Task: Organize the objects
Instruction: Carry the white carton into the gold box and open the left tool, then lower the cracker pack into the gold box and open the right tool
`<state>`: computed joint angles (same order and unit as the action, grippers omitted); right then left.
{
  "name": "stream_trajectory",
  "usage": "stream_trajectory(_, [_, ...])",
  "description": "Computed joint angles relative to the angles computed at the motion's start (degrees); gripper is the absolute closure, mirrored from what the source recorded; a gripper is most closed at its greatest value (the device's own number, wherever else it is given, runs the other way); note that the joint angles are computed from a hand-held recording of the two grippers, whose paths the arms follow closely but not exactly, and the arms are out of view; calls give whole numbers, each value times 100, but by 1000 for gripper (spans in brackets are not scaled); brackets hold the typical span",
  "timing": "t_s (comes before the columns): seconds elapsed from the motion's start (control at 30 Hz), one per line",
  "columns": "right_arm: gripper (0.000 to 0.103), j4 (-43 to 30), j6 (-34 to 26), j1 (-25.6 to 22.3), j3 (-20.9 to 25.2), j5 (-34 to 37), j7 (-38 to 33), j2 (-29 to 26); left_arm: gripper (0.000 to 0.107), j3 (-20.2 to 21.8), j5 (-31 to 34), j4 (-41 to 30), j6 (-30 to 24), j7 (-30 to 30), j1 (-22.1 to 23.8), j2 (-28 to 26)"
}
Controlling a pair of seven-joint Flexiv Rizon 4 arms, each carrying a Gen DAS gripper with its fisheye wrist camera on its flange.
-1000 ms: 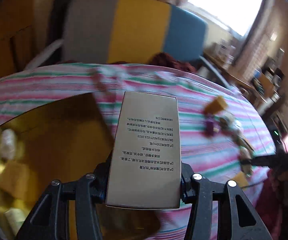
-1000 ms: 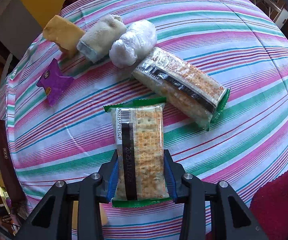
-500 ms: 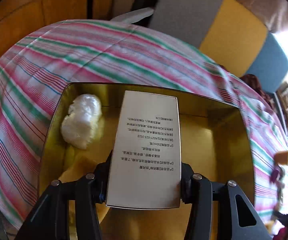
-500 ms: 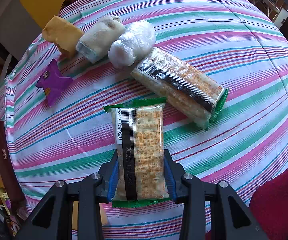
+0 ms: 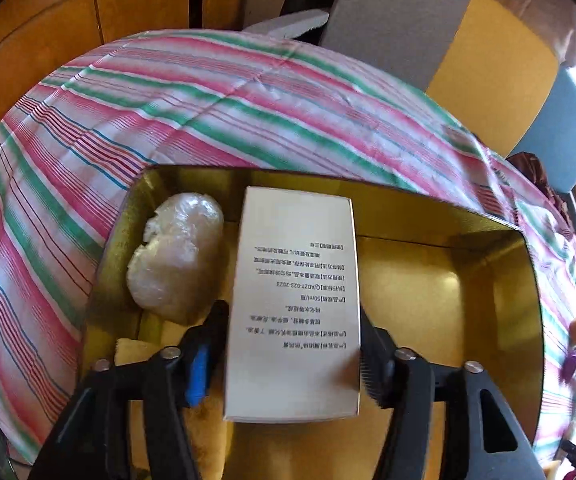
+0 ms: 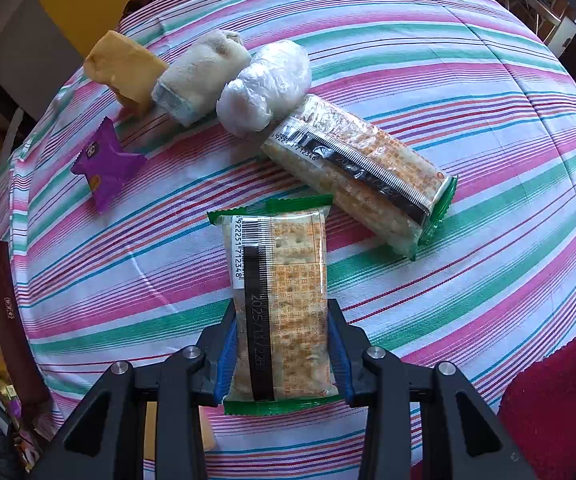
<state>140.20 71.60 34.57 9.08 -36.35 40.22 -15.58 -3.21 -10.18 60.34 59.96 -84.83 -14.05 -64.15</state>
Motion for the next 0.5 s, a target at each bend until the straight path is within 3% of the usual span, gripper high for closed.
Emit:
stream_trajectory(0.17, [64,28,-56,4,53,13,0,80,37,-245,-48,736,595,295,204,453])
stream_trajectory(0.4, [64,137,-119,97,-52,-675,594,313,28,-661,24,2560,2446,1070,592,1376])
stream_trajectory(0.5, [64,136,-371,76,39,-998,922,466,28,-802,36,3008,2974,1287,732,1532])
